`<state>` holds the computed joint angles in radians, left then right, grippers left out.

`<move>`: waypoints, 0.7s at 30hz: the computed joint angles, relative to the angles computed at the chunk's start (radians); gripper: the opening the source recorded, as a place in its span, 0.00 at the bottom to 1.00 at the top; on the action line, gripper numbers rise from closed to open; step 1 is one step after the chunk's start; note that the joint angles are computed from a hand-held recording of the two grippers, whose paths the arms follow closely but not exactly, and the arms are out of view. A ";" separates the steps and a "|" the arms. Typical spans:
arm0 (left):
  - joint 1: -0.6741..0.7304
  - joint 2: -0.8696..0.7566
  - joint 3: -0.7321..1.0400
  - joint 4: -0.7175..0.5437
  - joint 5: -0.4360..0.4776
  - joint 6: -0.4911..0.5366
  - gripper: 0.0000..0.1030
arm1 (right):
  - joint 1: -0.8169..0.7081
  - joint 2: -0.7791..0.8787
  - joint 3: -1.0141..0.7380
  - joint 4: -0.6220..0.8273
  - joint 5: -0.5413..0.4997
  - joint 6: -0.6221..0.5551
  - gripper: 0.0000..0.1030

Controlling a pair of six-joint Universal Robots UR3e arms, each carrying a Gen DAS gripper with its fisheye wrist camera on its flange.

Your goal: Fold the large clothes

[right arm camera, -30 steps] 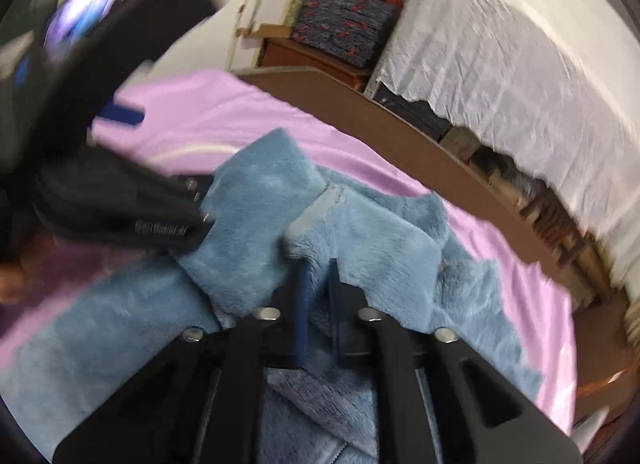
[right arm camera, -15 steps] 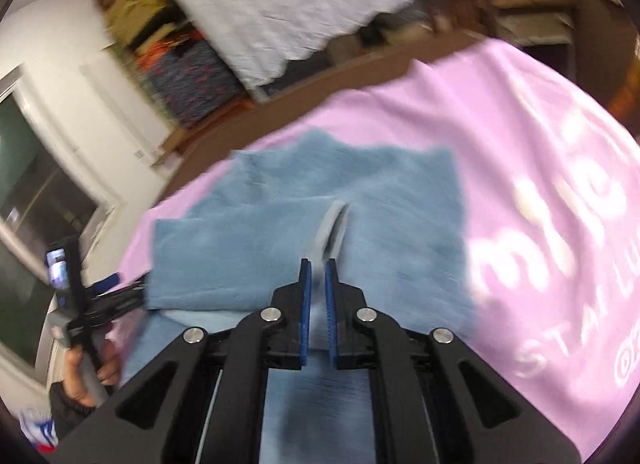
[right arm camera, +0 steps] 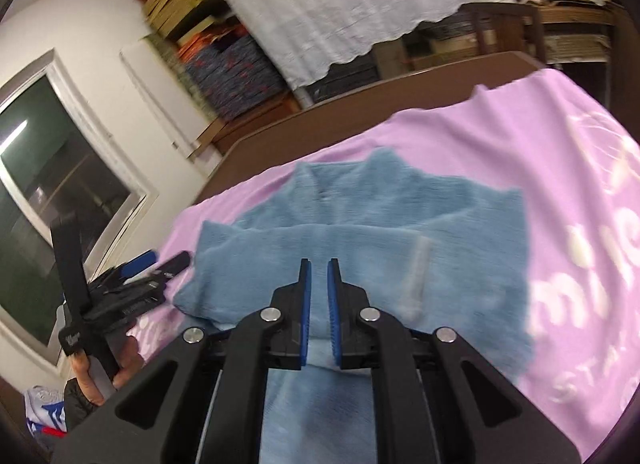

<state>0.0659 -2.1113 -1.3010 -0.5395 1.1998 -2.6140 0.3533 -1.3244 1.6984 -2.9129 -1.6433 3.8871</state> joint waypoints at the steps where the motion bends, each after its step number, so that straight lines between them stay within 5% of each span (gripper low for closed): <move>1: -0.014 -0.008 0.003 0.001 0.004 0.008 0.89 | -0.002 0.035 -0.047 0.018 0.015 -0.009 0.09; 6: -0.065 -0.118 0.064 -0.052 0.096 0.059 0.91 | -0.021 0.114 -0.098 0.026 0.056 -0.011 0.09; 9: -0.049 -0.164 0.151 -0.149 0.064 0.032 0.97 | -0.060 0.107 -0.027 0.032 0.069 0.019 0.05; 13: -0.023 -0.156 0.154 -0.185 0.030 0.046 0.97 | -0.170 0.069 0.143 -0.112 0.234 0.073 0.00; 17: 0.055 -0.090 0.104 -0.174 -0.052 0.028 0.97 | -0.132 -0.017 0.187 -0.085 0.114 0.068 0.06; 21: 0.166 -0.040 0.096 -0.292 -0.186 0.025 0.97 | -0.123 -0.178 0.369 -0.182 0.060 0.093 0.19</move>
